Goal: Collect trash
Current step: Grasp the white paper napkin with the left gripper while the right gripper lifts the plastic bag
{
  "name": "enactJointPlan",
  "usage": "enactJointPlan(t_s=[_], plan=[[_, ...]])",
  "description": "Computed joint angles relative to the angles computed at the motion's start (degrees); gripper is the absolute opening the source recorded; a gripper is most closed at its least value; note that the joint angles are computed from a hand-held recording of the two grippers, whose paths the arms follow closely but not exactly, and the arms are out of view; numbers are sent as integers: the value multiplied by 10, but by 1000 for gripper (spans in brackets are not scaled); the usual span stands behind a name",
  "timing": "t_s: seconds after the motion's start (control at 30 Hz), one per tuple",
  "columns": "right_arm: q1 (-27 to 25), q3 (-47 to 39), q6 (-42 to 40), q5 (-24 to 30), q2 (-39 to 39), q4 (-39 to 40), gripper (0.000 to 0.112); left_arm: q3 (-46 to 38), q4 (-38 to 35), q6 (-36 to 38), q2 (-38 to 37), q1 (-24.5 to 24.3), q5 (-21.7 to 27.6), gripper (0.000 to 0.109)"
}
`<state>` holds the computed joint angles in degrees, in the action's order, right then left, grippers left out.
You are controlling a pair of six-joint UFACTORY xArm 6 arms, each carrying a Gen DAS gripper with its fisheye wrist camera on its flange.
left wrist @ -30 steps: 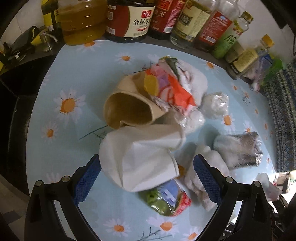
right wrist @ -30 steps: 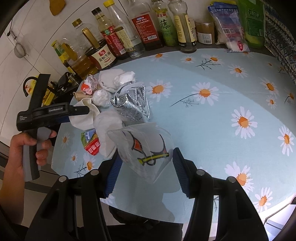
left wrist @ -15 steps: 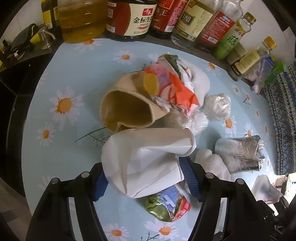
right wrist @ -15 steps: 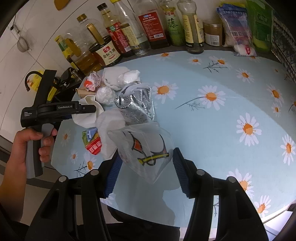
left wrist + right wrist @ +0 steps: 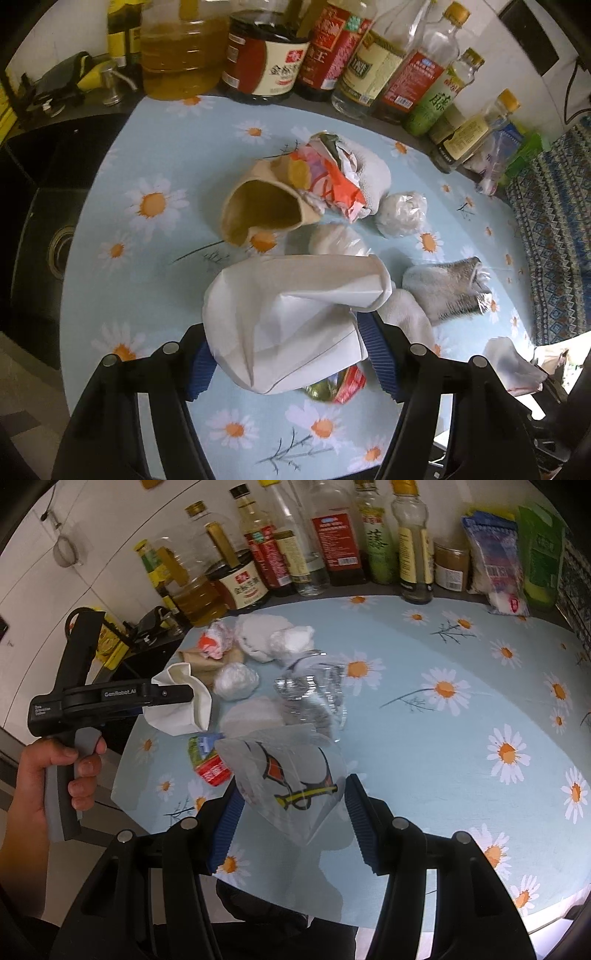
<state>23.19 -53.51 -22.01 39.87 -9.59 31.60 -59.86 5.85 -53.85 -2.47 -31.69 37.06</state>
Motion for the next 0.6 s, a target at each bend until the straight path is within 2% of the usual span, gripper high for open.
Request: enactJointPlan(t_s=[0.33, 0.6], plan=[[56, 24, 24, -14, -20, -10, 56, 114, 32, -60, -118, -18, -19, 67], [111, 55, 57, -23, -40, -18, 56, 213, 31, -91, -215, -42, -33, 67]])
